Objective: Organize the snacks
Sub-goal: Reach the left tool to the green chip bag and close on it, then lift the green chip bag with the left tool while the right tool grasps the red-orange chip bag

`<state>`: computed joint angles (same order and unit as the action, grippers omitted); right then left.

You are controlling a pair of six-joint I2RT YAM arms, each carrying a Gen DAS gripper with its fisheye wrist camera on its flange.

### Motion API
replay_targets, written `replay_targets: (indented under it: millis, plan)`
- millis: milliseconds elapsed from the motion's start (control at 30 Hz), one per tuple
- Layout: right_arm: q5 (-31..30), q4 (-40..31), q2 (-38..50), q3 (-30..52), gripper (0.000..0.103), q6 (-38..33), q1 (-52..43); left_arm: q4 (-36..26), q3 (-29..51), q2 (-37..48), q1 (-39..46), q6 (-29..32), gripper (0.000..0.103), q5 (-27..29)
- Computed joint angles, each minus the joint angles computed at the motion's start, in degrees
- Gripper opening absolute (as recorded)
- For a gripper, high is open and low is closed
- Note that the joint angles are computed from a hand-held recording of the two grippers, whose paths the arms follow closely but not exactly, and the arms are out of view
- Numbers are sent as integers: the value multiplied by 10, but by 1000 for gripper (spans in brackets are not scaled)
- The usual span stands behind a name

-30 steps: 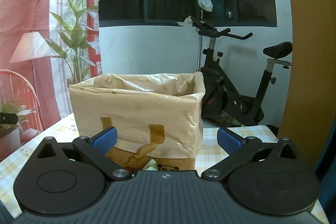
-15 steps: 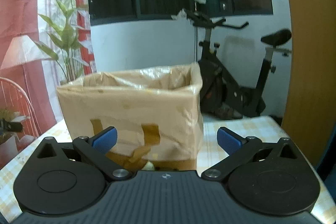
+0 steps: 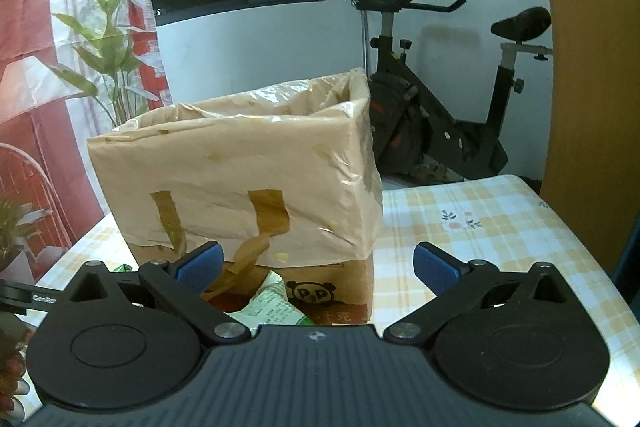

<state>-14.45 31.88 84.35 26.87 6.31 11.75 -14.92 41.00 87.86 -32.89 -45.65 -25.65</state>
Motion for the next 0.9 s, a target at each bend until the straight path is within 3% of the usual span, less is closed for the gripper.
replay_targets:
  millis: [333, 500, 667, 900]
  plan:
    - [-19, -11, 27, 18, 103, 1, -16, -32, 44, 69, -5, 25, 103, -13]
    - [-24, -15, 31, 15, 103, -7, -25, -14, 32, 65, -16, 49, 97, -44]
    - [-30, -24, 20, 0, 103, -29, -35, -2, -12, -1, -14, 12, 94, -61]
    - [-33, -49, -3, -34, 100, -100, -45, -43, -38, -102, -36, -45, 94, -130]
